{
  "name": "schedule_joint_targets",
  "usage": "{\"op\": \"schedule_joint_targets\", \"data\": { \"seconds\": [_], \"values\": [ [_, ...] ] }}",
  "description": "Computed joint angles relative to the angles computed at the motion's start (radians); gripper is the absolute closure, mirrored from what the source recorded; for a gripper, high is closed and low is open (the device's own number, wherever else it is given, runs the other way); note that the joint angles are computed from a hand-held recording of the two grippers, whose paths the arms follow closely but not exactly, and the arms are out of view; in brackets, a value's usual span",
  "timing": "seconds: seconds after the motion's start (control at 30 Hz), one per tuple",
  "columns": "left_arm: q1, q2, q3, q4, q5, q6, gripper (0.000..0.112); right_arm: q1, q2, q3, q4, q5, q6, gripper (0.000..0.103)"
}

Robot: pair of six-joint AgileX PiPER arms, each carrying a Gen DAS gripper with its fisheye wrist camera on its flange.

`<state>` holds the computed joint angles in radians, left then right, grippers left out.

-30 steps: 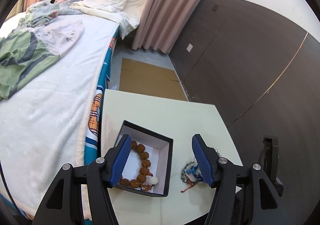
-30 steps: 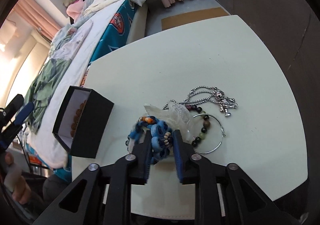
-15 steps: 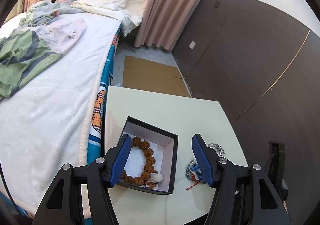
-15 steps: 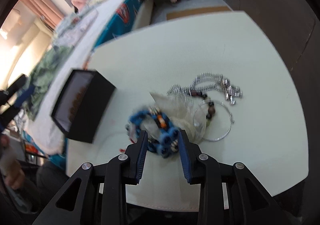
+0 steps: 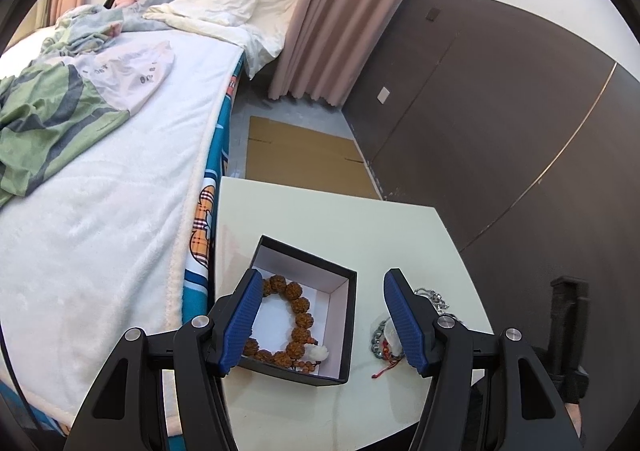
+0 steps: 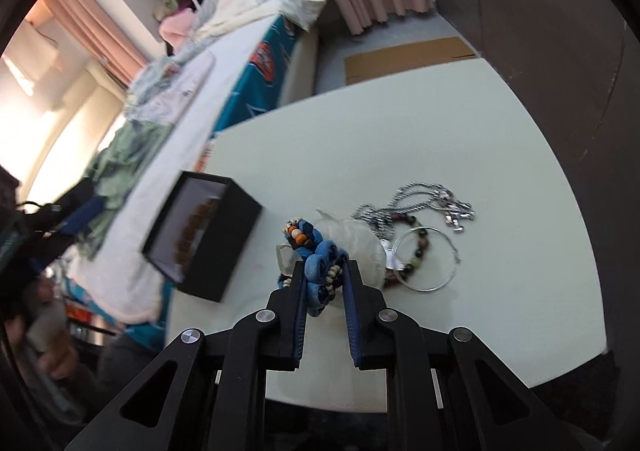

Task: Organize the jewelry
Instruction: 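Lower the blue bracelet into the black box and open the right tool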

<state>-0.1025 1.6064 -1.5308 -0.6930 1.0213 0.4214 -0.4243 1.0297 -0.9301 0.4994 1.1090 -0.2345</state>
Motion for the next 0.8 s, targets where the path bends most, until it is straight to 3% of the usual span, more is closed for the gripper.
{"op": "schedule_joint_targets", "data": {
  "seconds": [0.3, 0.67, 0.73, 0.8],
  "values": [
    [-0.02, -0.008, -0.011, 0.003, -0.001, -0.016, 0.048, -0.149, -0.005, -0.031, 0.276, 0.085, -0.14, 0.084],
    [-0.003, -0.015, -0.005, 0.021, 0.001, -0.034, 0.048, 0.176, 0.113, -0.061, 0.339, -0.131, -0.045, 0.083],
    [-0.001, -0.018, -0.007, 0.025, 0.003, -0.04, 0.048, 0.221, 0.146, -0.063, 0.392, -0.169, -0.066, 0.08],
    [0.002, -0.023, -0.011, 0.032, 0.006, -0.047, 0.048, 0.263, 0.184, -0.076, 0.41, -0.191, -0.059, 0.056]
  ]
}}
